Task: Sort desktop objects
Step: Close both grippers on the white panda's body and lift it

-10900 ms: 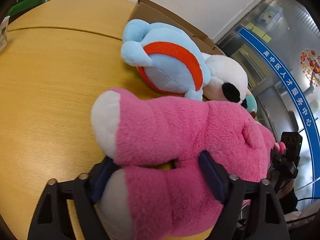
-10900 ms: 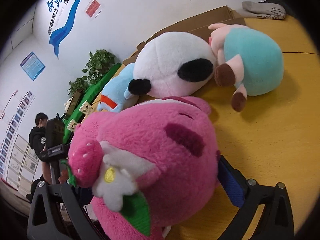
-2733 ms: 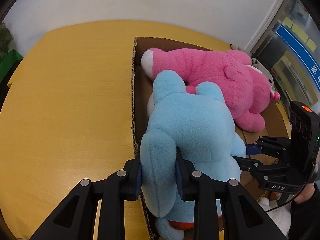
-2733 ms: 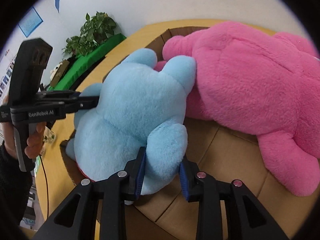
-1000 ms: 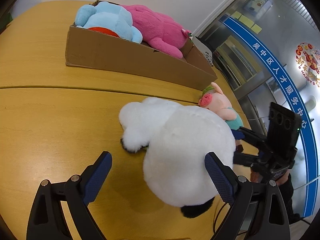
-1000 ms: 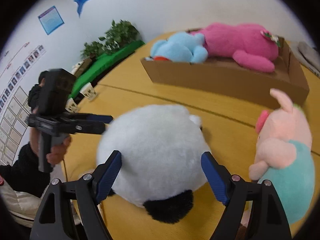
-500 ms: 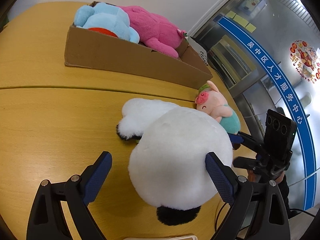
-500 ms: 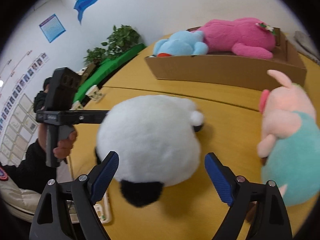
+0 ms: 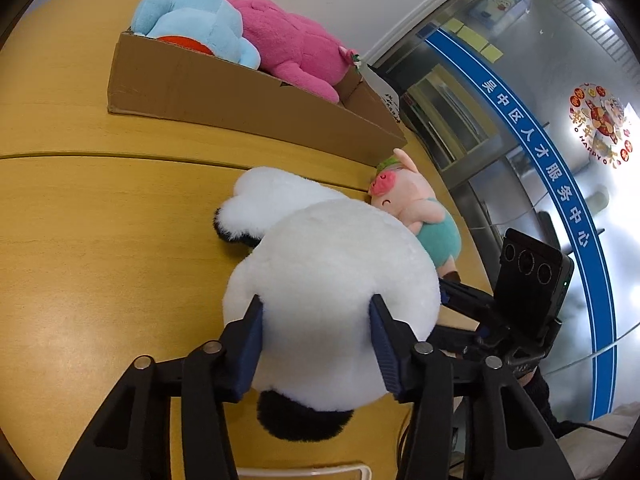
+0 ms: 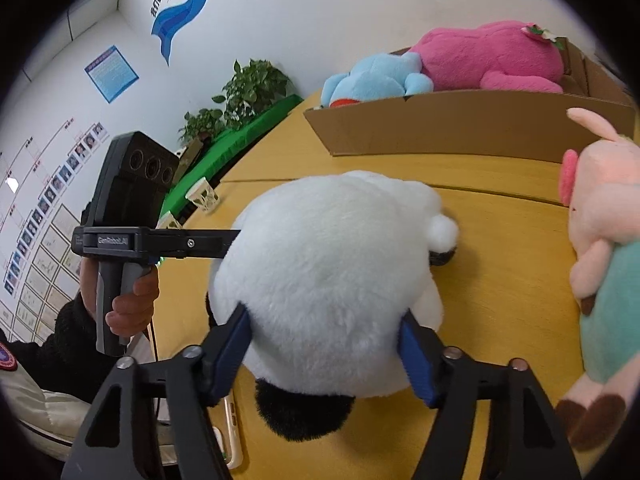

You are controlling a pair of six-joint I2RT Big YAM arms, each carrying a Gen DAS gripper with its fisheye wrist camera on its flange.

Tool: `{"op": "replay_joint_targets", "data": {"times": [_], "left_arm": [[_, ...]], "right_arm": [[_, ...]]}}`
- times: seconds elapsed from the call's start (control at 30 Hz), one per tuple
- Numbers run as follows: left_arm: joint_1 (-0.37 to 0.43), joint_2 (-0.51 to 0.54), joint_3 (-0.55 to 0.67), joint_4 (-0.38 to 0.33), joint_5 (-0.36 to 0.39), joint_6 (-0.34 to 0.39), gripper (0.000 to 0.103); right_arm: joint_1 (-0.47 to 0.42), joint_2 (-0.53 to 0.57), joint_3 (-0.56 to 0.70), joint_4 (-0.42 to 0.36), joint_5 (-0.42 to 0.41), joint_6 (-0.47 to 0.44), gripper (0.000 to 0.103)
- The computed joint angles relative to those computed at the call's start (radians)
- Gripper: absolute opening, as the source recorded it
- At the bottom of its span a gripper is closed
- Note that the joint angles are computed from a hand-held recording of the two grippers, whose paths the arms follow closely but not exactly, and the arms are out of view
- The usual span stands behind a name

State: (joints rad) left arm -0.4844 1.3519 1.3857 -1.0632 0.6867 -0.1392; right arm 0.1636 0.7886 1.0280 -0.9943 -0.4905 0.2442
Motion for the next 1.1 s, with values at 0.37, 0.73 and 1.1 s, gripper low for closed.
{"op": "replay_joint_targets", "data": {"times": [0.37,0.73,1.1], "left_arm": [[0.02,-0.029,-0.017,0.01,0.016,0.052,0.087],[-0.001,0.004,-0.035,0.022,0.069,0.041,0.072],[-0.008,-0.063,-0.051,0.028,0.058,0.002,0.066]], "right_arm": [[-0.026,-0.014,0.022,-0.093,0.025,-0.062,0.078],[-0.088,0.047,-0.049,0.018,-0.167,-0.013,0.08],[-0.048,-0.026,-0.022,0.047,-0.098,0.017,0.07]]}}
